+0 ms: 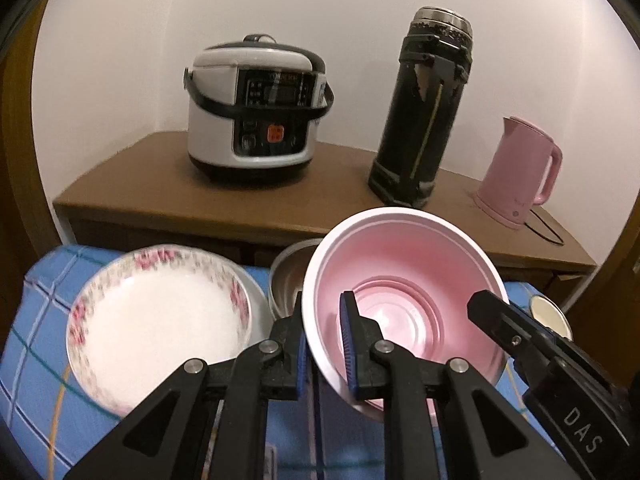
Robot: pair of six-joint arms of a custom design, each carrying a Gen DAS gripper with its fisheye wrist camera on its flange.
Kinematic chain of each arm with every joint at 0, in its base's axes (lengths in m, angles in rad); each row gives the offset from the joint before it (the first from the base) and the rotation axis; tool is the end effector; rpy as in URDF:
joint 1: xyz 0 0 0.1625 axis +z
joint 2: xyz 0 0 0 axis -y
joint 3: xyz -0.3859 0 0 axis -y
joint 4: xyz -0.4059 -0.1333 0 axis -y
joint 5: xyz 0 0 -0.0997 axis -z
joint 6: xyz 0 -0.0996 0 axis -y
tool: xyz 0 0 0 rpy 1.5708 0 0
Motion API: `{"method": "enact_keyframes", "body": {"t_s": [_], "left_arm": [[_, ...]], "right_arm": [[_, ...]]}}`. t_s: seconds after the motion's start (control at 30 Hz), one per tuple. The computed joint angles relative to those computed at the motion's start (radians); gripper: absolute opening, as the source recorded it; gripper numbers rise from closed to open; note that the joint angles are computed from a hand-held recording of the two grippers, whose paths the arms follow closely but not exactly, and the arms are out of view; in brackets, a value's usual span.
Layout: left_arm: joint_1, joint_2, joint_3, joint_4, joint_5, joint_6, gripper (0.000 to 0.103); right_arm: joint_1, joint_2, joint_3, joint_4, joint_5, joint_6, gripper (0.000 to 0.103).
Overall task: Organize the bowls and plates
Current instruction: 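Lift and carry the pink-and-red bowl over the steel bowl with both grippers, then lower the pink-and-red bowl into the steel bowl and open both grippers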
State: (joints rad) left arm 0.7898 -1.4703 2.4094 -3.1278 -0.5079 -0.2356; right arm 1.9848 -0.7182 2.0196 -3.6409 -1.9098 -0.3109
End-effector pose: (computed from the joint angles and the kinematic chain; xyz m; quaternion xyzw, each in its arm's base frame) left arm -0.1165 -0.4305 0.2372 0.0728 0.8324 -0.4640 0.2942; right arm 0.3072 -0.4500 0.0270 0.2648 -0.8768 0.3772 0.1371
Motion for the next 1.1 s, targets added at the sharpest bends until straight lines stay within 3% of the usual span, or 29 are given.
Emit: {"method": "enact_keyframes", "body": {"t_s": [0.17,0.5,1.1], "left_arm": [[0.064,0.078,-0.089,-0.041,0.012,0.095,0.016],[0.154,0.169,-0.177,-0.002,0.007,0.102,0.016],[0.176,0.197,-0.185,0.027,-0.003,0.088,0.017]], "right_arm": [[-0.006,0.055,-0.104,0.055,0.008,0.004,0.015],[-0.044,0.133,-0.211,0.133,0.000,0.022,0.015],[-0.063,0.161,-0.226,0.128,-0.024,0.006,0.015]]}}
